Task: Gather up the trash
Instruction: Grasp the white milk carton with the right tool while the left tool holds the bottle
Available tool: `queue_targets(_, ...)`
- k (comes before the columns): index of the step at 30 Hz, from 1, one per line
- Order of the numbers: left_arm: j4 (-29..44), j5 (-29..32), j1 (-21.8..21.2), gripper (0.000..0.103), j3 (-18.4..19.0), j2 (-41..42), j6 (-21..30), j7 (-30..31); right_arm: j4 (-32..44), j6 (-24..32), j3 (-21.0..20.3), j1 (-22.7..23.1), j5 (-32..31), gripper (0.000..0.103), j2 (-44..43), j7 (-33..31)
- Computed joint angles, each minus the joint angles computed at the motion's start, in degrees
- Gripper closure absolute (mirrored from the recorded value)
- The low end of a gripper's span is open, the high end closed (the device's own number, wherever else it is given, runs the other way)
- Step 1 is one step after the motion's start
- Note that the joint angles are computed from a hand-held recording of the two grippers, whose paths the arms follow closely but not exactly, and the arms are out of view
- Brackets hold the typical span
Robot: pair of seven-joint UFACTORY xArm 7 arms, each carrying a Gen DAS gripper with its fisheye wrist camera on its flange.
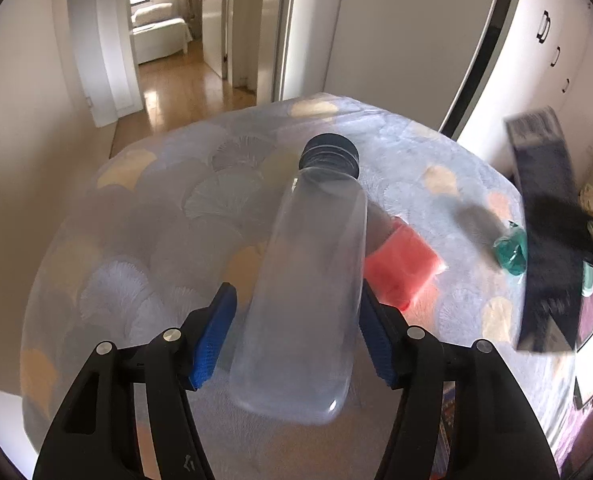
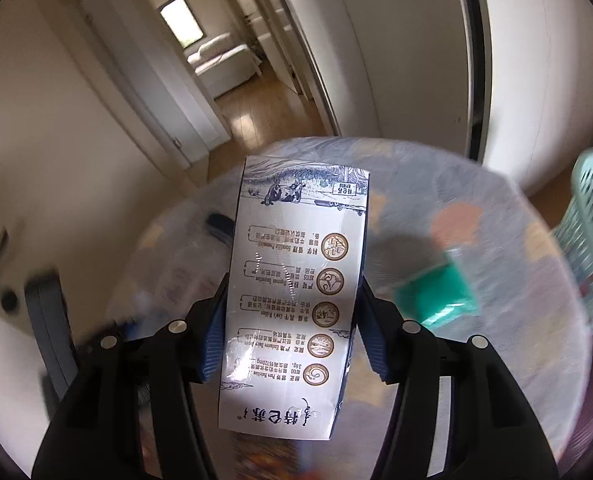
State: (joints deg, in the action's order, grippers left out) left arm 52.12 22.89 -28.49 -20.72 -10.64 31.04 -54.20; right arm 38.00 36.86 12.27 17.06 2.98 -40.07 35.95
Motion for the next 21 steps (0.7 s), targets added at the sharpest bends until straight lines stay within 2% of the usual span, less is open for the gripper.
queue_targets(3,0.49,-0.33,-0.22,0.052,0.06,0.49,0.07,0.38,-0.65,6.12,1.69,-0.64,-4.5,0.049,-2.64,-2.83)
queue_targets(8,-0.53,2.52,0.1,0.057,-0.94,-0.47,-1.11,-3.85,-2.88,13.38,1.33,1.22,-5.52,0.048,-5.92,-7.92)
queue_targets(12,-3.25,3.4,0.65,0.058,-2.04,-3.52,-3.27,-8.12,-6.63,12.55,-1.21,3.18,-2.14,0.047,-8.03,-11.2)
queue_targets(15,-4.94,3.55,1.37,0.059,-3.17,-5.68,-4.21,-10.63,-8.45,12.6,-1.43,3.44,-0.31,0.045,-10.14,-11.61)
queue_targets(18,-6.24,3.34,2.07,0.059,-4.11,-7.59,-4.34,-12.07,-10.79,12.94,-0.76,3.9,1.04,0.036,-12.73,-11.0)
queue_targets(21,-6.64,2.81,2.57,0.059,-4.88,-8.74,-4.6,-12.65,-13.15,13.68,0.15,4.46,1.82,0.036,-16.11,-9.87)
